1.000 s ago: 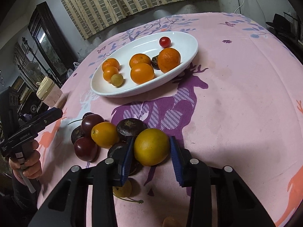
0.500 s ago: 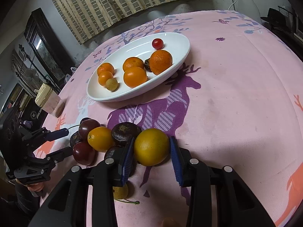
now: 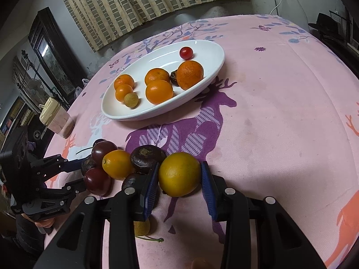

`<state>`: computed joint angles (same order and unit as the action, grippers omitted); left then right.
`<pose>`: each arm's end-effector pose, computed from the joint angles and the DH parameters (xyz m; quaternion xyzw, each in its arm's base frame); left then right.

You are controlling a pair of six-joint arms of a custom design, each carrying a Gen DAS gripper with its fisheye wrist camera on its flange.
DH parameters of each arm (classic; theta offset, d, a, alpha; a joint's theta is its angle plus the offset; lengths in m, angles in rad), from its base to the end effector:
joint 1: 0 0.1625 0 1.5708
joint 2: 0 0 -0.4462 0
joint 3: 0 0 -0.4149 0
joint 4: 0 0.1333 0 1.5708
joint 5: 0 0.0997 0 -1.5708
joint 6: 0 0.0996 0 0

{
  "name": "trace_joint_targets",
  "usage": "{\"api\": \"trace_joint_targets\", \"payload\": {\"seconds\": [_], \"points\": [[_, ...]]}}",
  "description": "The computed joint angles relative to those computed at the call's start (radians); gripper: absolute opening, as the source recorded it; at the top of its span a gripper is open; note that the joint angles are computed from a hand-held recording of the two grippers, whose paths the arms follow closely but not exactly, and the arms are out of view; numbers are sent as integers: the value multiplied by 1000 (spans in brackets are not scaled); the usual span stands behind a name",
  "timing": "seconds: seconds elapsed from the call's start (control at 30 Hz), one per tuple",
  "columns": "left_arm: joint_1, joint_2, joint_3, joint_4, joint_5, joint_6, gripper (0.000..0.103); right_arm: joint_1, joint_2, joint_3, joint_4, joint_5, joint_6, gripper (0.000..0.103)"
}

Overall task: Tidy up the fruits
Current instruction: 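Place yellow round fruit on plate with right tool while left tool places dark mangosteen there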

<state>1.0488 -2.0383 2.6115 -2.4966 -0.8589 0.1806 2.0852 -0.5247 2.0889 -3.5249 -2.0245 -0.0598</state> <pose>0.0388 -0.3304 0.2995 0.2602 0.8875 -0.2203 0.3102 0.3315 -0.4044 -0.0738 0.2289 -0.9291 0.2336 0.1724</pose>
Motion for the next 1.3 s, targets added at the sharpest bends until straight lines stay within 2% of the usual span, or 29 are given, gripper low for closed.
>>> {"api": "trace_joint_targets", "payload": {"seconds": [0.1, 0.2, 0.3, 0.37, 0.43, 0.6, 0.77, 0.8, 0.83, 0.9, 1.0, 1.1, 1.13, 1.2, 1.3], "points": [[-7, -25, -6, 35, -5, -28, 42, 0, -2, 7, -19, -3, -6, 38], [-36, -95, -18, 72, -31, -46, 41, 13, -4, 15, -71, -10, -34, 38], [-63, -102, -60, 65, -63, -42, 41, 27, -18, -6, -78, 26, -64, 38], [-80, -49, -86, -2, -38, -24, 41, 33, -14, -46, -63, 36, -81, 38], [-65, 38, -121, -99, -35, 0, 41, 42, 5, -101, -55, 28, -110, 38], [51, 298, -254, -290, -77, 29, 41, 32, 68, -245, -5, 2, -164, 38], [120, 447, -336, -340, -61, 34, 42, 7, 118, -344, 51, 17, -189, 39], [129, 458, -348, -321, -63, 15, 46, 7, 124, -351, 51, 17, -192, 39], [135, 459, -353, -308, -69, -2, 64, 7, 129, -356, 49, 11, -193, 39], [133, 440, -335, -349, -80, 4, 77, 9, 120, -346, 54, 18, -188, 44], [89, 397, -302, -377, -22, 33, 78, 26, 101, -313, 33, 29, -201, 44], [45, 313, -254, -373, -2, 14, 90, 49, 82, -267, -1, 19, -212, 45], [31, 286, -237, -365, 12, 5, 90, 53, 74, -245, -11, 20, -211, 46], [0, 218, -190, -327, 51, -28, 91, 58, 60, -202, -21, 32, -210, 47], [-12, 114, -133, -251, 49, -100, 91, 72, 53, -139, -25, 44, -254, 47]]}}
